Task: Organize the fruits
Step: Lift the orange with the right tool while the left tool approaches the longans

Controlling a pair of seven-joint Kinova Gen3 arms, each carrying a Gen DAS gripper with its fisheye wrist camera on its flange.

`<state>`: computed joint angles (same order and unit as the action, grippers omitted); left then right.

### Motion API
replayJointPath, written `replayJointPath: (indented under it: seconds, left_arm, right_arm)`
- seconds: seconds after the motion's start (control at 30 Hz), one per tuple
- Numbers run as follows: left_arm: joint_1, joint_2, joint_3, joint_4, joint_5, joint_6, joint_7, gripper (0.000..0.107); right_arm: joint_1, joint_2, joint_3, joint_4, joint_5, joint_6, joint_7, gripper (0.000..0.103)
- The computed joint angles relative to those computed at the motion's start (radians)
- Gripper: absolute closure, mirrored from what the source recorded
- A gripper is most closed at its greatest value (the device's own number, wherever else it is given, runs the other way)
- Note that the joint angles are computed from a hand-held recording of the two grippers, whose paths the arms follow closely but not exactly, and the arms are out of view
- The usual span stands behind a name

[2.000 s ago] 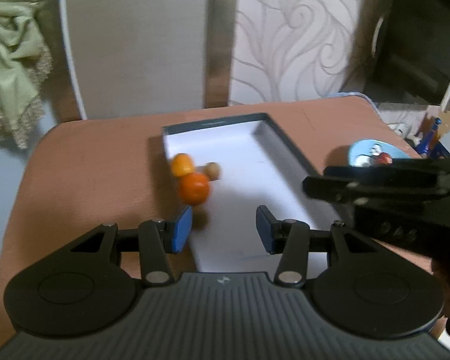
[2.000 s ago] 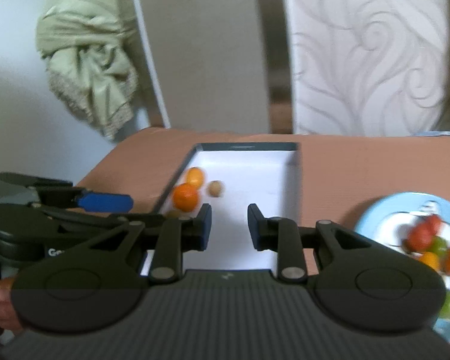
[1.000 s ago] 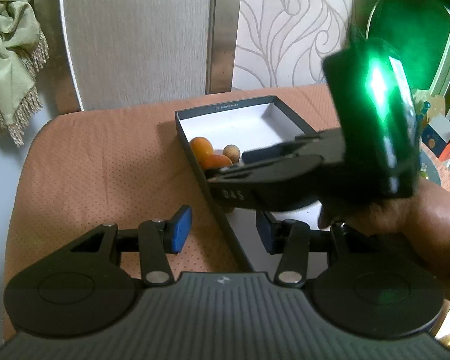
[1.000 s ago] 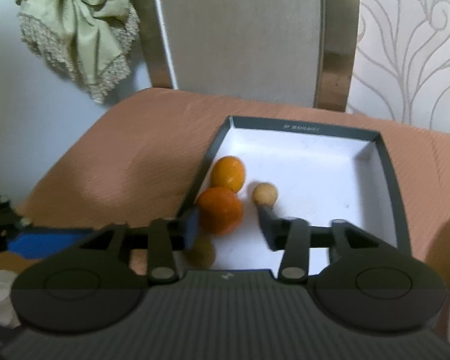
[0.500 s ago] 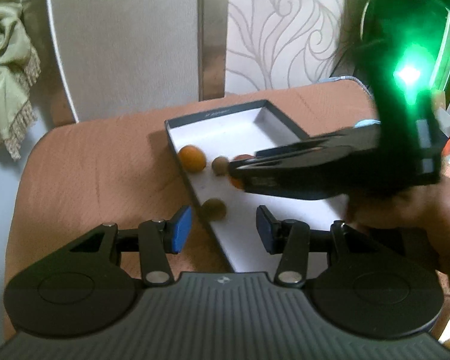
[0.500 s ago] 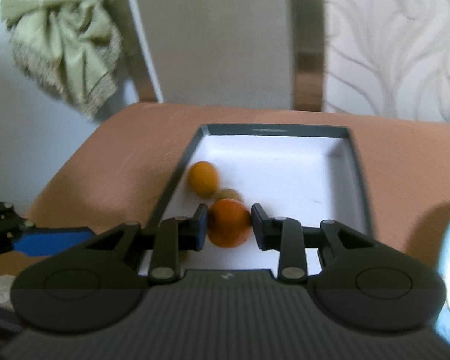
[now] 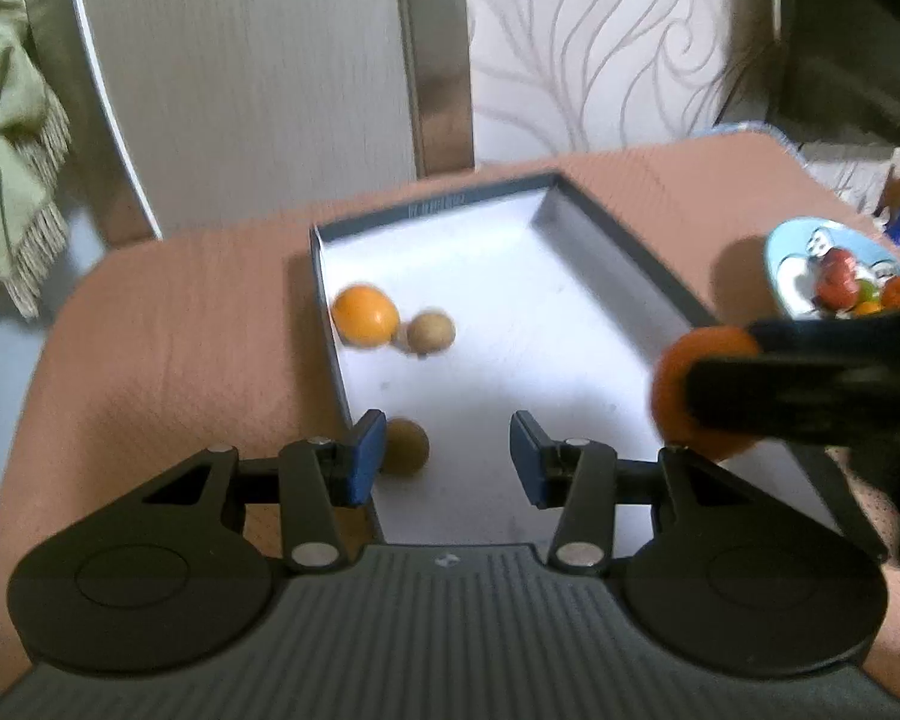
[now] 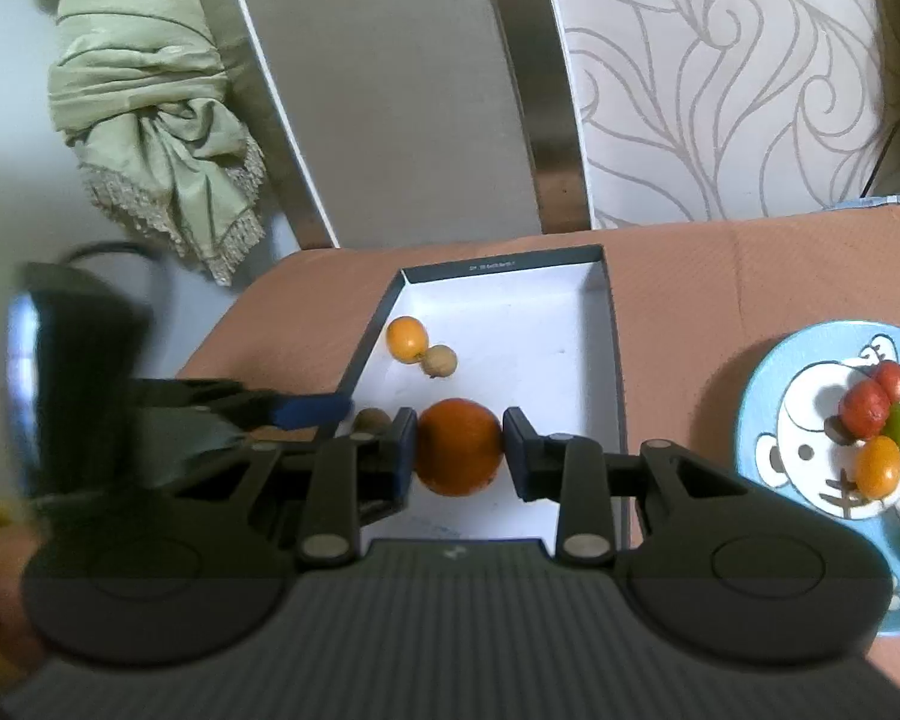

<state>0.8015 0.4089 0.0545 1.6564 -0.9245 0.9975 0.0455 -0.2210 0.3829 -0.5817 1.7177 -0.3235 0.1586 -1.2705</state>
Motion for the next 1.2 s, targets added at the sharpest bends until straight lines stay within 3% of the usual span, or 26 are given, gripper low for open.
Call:
replayJointPath:
  seconds: [0.13,0.23,0.37,0.5,0.6,0.7,0.77,0.87,1.03,1.13,1.2]
  left_arm:
    - [-0.030,-0.012,0.007,0.036,-0.009,-0.122,0.032,0.058]
    - [0.024,-0.018,-0.019,0.050,-0.080,-0.127,0.080,0.058]
    - [0.027,-0.040,-0.006,0.088,-0.104,-0.105,0.108,0.058]
    - [0.014,-0.028,0.006,0.080,-0.101,-0.059,0.113,0.058]
    - [0.006,-0.029,0.013,0.082,-0.091,-0.048,0.112,0.058]
    - [0.002,-0.029,0.015,0.083,-0.091,-0.045,0.119,0.058]
    - [-0.001,-0.024,0.016,0.076,-0.088,-0.044,0.120,0.058]
    - [0.000,-0.014,0.014,0.063,-0.082,-0.037,0.116,0.058]
    - [-0.002,0.015,0.002,0.029,-0.076,-0.020,0.091,0.057]
    - [-0.010,0.022,-0.008,0.014,-0.065,-0.023,0.080,0.057]
    - [-0.011,0.035,-0.014,-0.007,-0.056,-0.002,0.057,0.057]
  right_arm:
    - [0.118,-0.016,-0.122,0.041,-0.023,-0.045,0.082,0.070]
    - [0.112,-0.035,-0.104,0.061,0.025,-0.078,0.054,0.070]
    - [0.053,-0.038,-0.017,0.056,0.070,-0.051,0.011,0.070]
    - [-0.035,-0.023,0.083,0.022,0.111,0.049,0.018,0.070]
    - [-0.119,-0.021,0.160,0.004,0.136,0.100,0.050,0.070]
    - [-0.245,-0.028,0.281,0.002,0.230,0.112,0.005,0.070]
    - [-0.275,-0.020,0.310,-0.025,0.248,0.165,0.009,0.070]
    - [-0.367,-0.023,0.406,-0.038,0.320,0.198,-0.061,0.060]
    - [-0.420,-0.007,0.429,-0.090,0.435,0.299,-0.103,0.060]
    - [-0.498,0.001,0.483,-0.082,0.541,0.299,-0.119,0.061]
    - [-0.469,0.001,0.456,-0.075,0.541,0.283,-0.134,0.063]
